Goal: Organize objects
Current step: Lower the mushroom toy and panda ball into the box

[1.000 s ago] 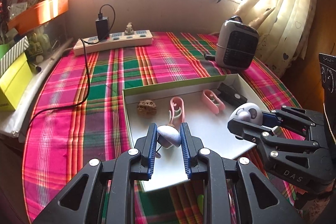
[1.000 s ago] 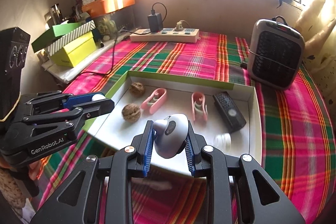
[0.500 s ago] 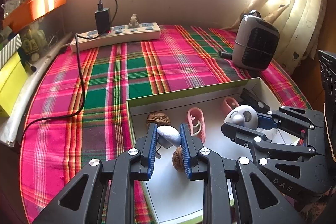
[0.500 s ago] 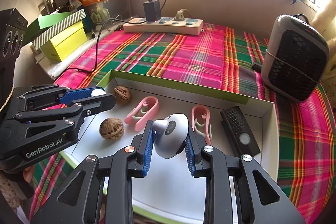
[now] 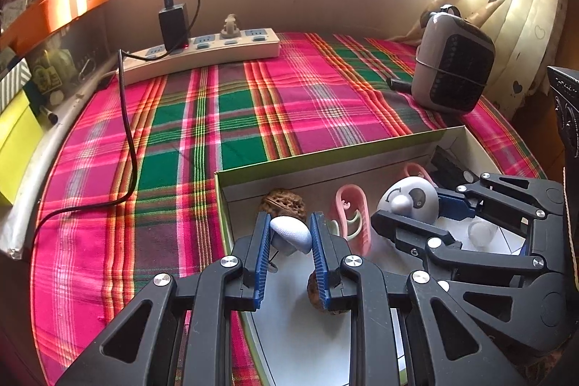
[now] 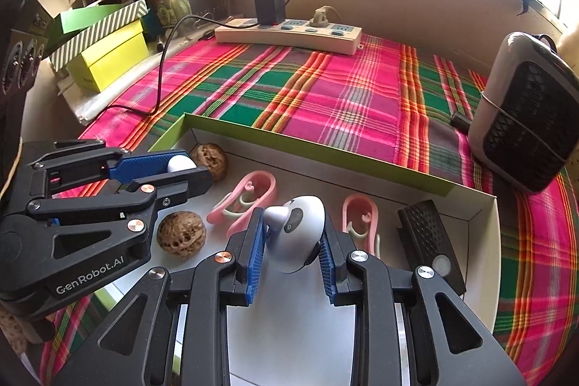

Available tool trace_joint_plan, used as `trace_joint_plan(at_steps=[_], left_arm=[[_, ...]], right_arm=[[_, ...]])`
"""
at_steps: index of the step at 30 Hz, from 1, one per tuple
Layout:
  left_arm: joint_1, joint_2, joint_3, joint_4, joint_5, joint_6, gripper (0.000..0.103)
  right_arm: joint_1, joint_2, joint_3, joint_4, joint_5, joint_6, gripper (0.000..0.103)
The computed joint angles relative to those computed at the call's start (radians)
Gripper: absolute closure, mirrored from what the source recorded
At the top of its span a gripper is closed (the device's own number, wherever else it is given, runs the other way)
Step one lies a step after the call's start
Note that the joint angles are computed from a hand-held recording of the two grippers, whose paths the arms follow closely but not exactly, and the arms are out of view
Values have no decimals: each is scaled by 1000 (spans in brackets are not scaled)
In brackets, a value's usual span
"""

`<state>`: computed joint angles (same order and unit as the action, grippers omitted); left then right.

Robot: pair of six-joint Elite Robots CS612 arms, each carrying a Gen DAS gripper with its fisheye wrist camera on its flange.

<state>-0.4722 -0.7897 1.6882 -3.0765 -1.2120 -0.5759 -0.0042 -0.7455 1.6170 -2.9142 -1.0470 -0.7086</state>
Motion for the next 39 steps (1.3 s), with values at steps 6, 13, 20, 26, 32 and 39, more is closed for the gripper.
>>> trace_joint_plan(at_steps=[6, 13, 20, 26, 32, 39], left_arm=[[0, 1, -3, 2, -1, 0, 83], [0, 4, -9, 14, 3, 7, 82], [-1, 3, -7, 12, 3, 5, 82], [0, 2, -7, 15, 3, 2, 82], [-1, -4, 4, 7, 6, -5, 82], [-3, -8, 11, 2, 8, -9, 80]], right_arm=[[3, 5, -4, -3, 3, -8, 74], [4, 6, -6, -2, 4, -8, 74], [4, 6, -5, -2, 3, -8, 74], [4, 6, -6, -5, 0, -7, 74], [3, 6, -2, -25, -1, 6, 66], [1, 2, 7, -44, -3, 23, 62]])
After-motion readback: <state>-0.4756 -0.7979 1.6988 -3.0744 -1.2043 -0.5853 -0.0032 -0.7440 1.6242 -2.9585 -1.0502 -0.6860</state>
